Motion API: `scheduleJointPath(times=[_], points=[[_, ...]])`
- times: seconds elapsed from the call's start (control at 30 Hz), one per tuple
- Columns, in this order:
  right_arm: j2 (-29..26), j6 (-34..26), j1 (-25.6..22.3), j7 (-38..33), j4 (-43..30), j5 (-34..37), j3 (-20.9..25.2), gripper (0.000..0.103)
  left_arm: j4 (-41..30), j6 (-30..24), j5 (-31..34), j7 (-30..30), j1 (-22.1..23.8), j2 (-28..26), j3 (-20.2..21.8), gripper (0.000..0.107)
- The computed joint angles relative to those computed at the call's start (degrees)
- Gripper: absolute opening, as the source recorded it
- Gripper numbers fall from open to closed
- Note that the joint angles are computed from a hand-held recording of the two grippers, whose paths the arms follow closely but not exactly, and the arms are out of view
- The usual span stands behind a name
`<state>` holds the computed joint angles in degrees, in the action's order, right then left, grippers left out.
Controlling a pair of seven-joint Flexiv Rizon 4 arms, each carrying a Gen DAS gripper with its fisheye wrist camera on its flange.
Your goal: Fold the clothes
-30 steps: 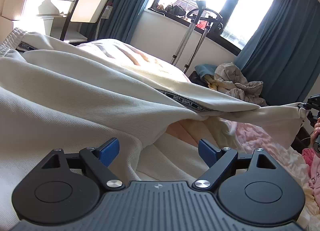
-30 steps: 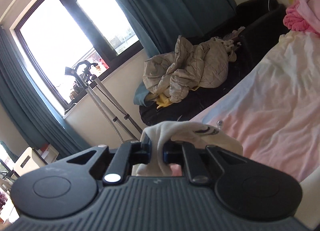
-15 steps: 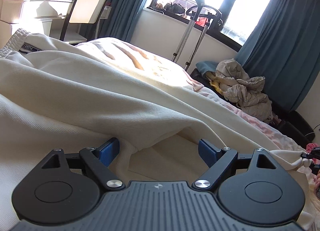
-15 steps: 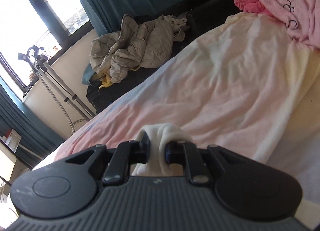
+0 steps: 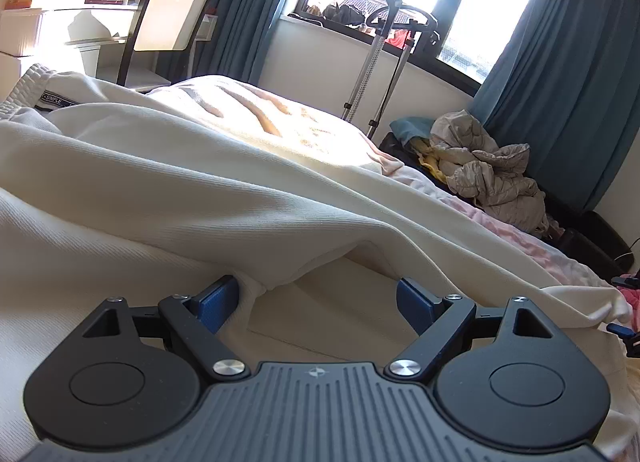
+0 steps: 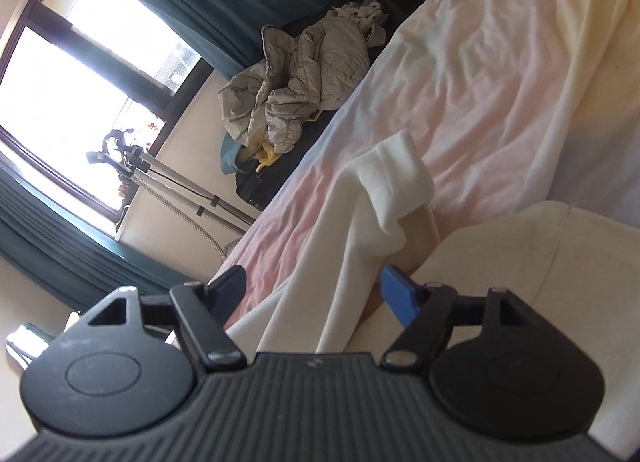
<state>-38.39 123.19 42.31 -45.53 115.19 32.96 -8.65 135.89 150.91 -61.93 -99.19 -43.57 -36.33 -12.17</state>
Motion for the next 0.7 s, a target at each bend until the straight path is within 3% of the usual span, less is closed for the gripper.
scheduleJointPath(times=[0.03,0.1,0.17,0.23,0.3,0.33,0.37,0.47,0.53,0.6,0.7], points=[[-0.49,-5.14,3.40,-0.49,-2.01,2.93,-4.38,0.079,-0.16,-0.06,-0.31,0.51,-0.12,-0.07,0.02,0.088],[-3.08,-9.74,5.81,3.11,-5.11,5.00,-8.92,0.078,-0.64,-0.43,-0.85,1.46,-0.18,-0.28,-0.03,0.088],[-6.12,-13.74,8.68,5.86,-7.59,5.24,-14.72,0.067,-0.97,-0.72,-1.02,1.89,-0.09,-0.54,-0.08,0.088],[-8.43,-17.29,11.87,8.29,-8.86,4.24,-20.45,0.034,-1.22,-0.97,-0.51,1.60,0.18,-0.88,-0.10,0.089],[-10.37,-20.19,15.17,11.95,-10.38,3.47,-25.84,0.019,-2.09,-1.08,-1.00,2.77,-0.03,-1.51,0.02,0.090],[-11.31,-21.43,16.72,13.35,-11.04,2.58,-28.47,0.018,-2.54,-1.19,-1.46,3.75,-0.17,-1.74,0.04,0.090],[-11.72,-20.53,17.65,13.12,-11.36,0.73,-30.16,0.017,-2.83,-1.28,-1.72,4.39,-0.21,-1.87,0.00,0.090],[-12.03,-7.07,16.08,10.69,-12.63,-3.25,-29.40,0.014,-2.54,-1.29,-1.01,4.24,0.13,-1.77,-0.10,0.090],[-12.83,4.14,16.39,7.25,-12.59,-1.82,-29.71,0.014,-2.15,-1.27,-0.37,3.21,0.42,-1.59,-0.11,0.090],[-12.41,8.35,17.54,4.35,-10.74,0.02,-30.21,0.014,-1.75,-1.28,-0.05,2.50,0.48,-1.34,-0.09,0.090],[-11.60,8.11,16.67,2.34,-6.31,1.88,-27.31,0.014,-1.27,-1.26,0.01,2.32,0.24,-1.00,-0.01,0.090]])
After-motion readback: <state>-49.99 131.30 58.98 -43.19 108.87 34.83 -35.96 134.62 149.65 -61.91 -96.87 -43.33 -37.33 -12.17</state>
